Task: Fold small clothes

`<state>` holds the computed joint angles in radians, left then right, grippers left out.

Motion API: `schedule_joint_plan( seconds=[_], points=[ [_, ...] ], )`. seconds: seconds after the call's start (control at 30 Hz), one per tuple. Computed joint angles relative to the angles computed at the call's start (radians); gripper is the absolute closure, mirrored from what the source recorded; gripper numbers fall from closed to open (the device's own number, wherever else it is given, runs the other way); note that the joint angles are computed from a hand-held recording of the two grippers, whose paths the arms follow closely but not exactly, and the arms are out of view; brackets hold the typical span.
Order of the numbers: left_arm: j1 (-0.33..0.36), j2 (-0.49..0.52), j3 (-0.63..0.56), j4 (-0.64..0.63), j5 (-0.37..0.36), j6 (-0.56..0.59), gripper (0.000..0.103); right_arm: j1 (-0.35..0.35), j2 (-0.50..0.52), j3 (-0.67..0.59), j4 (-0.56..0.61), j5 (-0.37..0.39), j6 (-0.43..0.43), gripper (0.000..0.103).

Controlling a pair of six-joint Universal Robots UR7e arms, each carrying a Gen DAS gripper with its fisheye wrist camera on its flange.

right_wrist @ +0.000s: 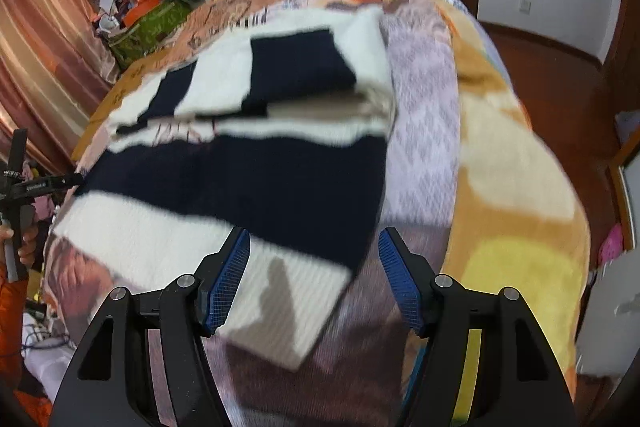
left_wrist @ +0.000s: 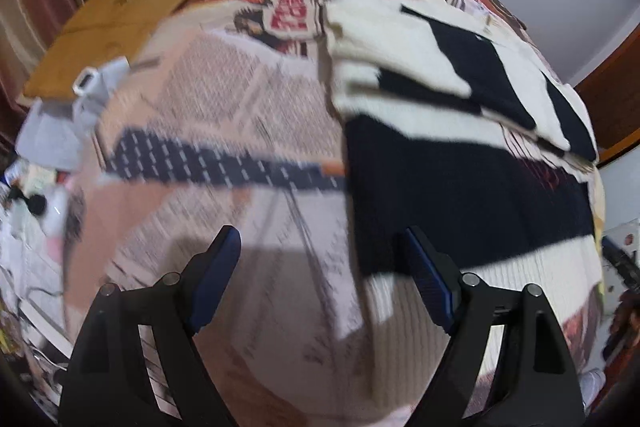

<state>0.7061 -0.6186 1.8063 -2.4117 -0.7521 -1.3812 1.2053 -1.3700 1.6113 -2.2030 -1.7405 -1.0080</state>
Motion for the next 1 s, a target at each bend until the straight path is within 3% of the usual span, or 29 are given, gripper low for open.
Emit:
schedule_joint_plan(
  seconds=[0.1, 0.23, 0.3, 0.37, 0.4, 0.43, 0.47, 0.5, 0.6, 0.8, 1.0],
  points=[
    [-0.02, 0.027, 0.006, -0.047, 0.001, 0.013, 0.026, -0.012, -0.002, 0.021, 0.026, -0.023, 0.0, 0.04],
    [-0.042, 0.049, 0.01, -0.132, -0.008, 0.041, 0.036, -0.033, -0.011, 0.049, 0.006, 0.026, 0.009, 0.037],
    [-0.047, 0.056, 0.012, -0.161, -0.015, 0.041, 0.037, -0.036, -0.008, 0.043, 0.023, 0.043, 0.021, 0.044],
    [-0.049, 0.059, 0.009, -0.167, -0.019, 0.034, 0.038, -0.037, -0.004, 0.036, 0.047, 0.061, 0.021, 0.06],
    [-0.051, 0.061, 0.006, -0.166, -0.021, 0.03, 0.044, -0.037, -0.005, 0.036, 0.054, 0.069, 0.017, 0.065],
    [-0.053, 0.062, 0.006, -0.176, -0.024, 0.031, 0.048, -0.036, -0.005, 0.034, 0.063, 0.074, 0.017, 0.079],
    [-0.055, 0.064, 0.007, -0.196, -0.028, 0.038, 0.063, -0.035, -0.008, 0.036, 0.067, 0.079, 0.016, 0.089],
    [-0.053, 0.065, 0.006, -0.214, -0.032, 0.05, 0.082, -0.035, -0.013, 0.044, 0.058, 0.08, 0.01, 0.091],
    [-0.058, 0.065, -0.006, -0.198, -0.022, 0.056, 0.094, -0.035, -0.024, 0.052, 0.049, 0.096, -0.007, 0.096],
    [-0.073, 0.043, -0.032, -0.124, 0.064, 0.06, 0.096, -0.015, -0.037, 0.027, 0.05, 0.18, -0.022, 0.096],
    [-0.078, 0.023, -0.1, -0.111, 0.187, 0.147, 0.096, 0.03, -0.003, -0.035, 0.013, 0.275, -0.008, 0.096]
  ],
)
